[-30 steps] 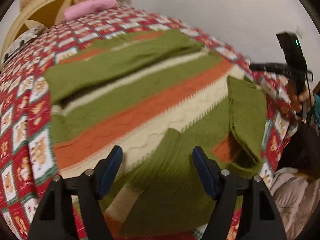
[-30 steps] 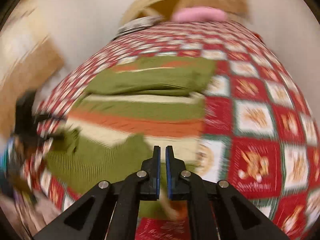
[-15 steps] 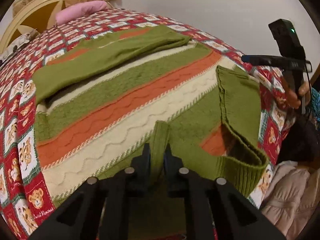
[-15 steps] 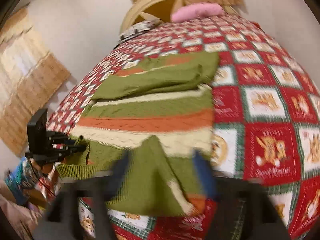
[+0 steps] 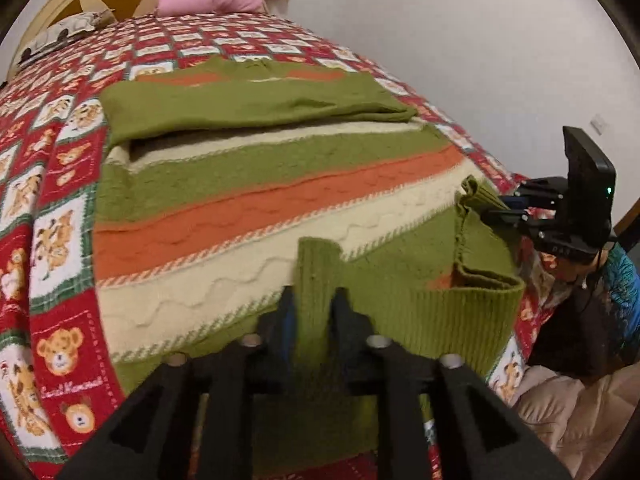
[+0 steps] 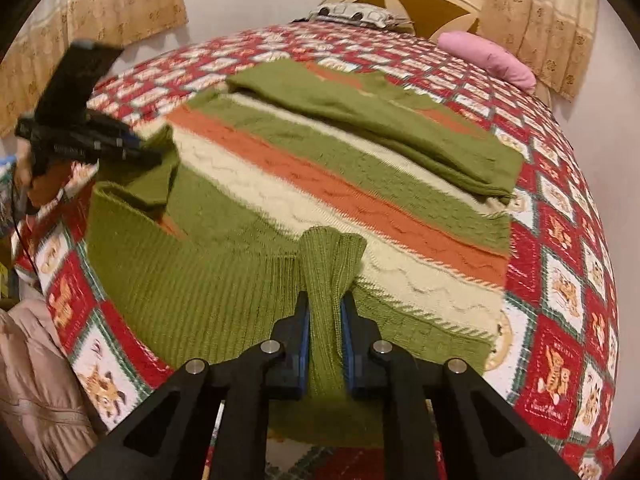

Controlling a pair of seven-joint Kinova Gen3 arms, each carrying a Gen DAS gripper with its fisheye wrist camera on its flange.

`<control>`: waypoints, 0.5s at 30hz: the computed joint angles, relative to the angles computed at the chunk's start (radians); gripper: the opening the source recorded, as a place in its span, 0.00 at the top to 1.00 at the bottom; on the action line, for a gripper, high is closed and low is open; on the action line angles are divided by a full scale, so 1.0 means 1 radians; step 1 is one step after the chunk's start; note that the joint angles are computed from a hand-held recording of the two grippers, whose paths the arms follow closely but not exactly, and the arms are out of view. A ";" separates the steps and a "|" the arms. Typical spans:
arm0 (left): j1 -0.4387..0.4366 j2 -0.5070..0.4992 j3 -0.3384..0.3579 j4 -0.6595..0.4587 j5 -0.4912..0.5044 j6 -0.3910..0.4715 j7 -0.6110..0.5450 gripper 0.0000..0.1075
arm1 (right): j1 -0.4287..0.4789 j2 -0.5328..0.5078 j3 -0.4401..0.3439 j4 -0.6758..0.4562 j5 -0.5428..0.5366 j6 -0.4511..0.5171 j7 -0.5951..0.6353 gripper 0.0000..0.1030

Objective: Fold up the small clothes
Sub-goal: 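Lift the hem with both tools and fold it over the folded sleeves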

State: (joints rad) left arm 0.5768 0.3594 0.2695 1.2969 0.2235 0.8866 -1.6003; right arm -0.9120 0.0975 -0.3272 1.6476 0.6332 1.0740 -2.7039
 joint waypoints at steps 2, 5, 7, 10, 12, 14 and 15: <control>-0.048 0.008 0.046 0.001 0.049 -0.008 -0.026 0.48 | -0.010 -0.050 0.035 0.052 -0.007 -0.056 -0.080 0.87; 0.018 0.000 -0.009 0.008 0.001 -0.036 -0.012 0.53 | 0.032 -0.086 0.009 0.101 -0.009 -0.069 -0.202 0.87; 0.081 -0.004 -0.060 0.011 -0.067 -0.056 0.020 0.78 | 0.043 -0.085 -0.005 0.126 -0.002 -0.081 -0.283 0.87; 0.038 -0.014 -0.027 0.036 -0.050 -0.075 0.049 0.89 | 0.042 -0.065 -0.037 0.137 0.057 -0.076 -0.400 0.87; 0.014 -0.027 -0.018 0.059 -0.030 -0.092 0.081 0.90 | 0.041 -0.058 -0.051 0.118 0.081 -0.055 -0.424 0.87; 0.007 -0.042 -0.027 0.070 -0.028 -0.105 0.123 0.90 | 0.033 -0.071 -0.050 0.109 0.097 -0.048 -0.431 0.87; 0.008 -0.048 -0.035 0.068 -0.037 -0.111 0.149 0.90 | 0.030 -0.076 -0.053 0.095 0.116 -0.039 -0.435 0.87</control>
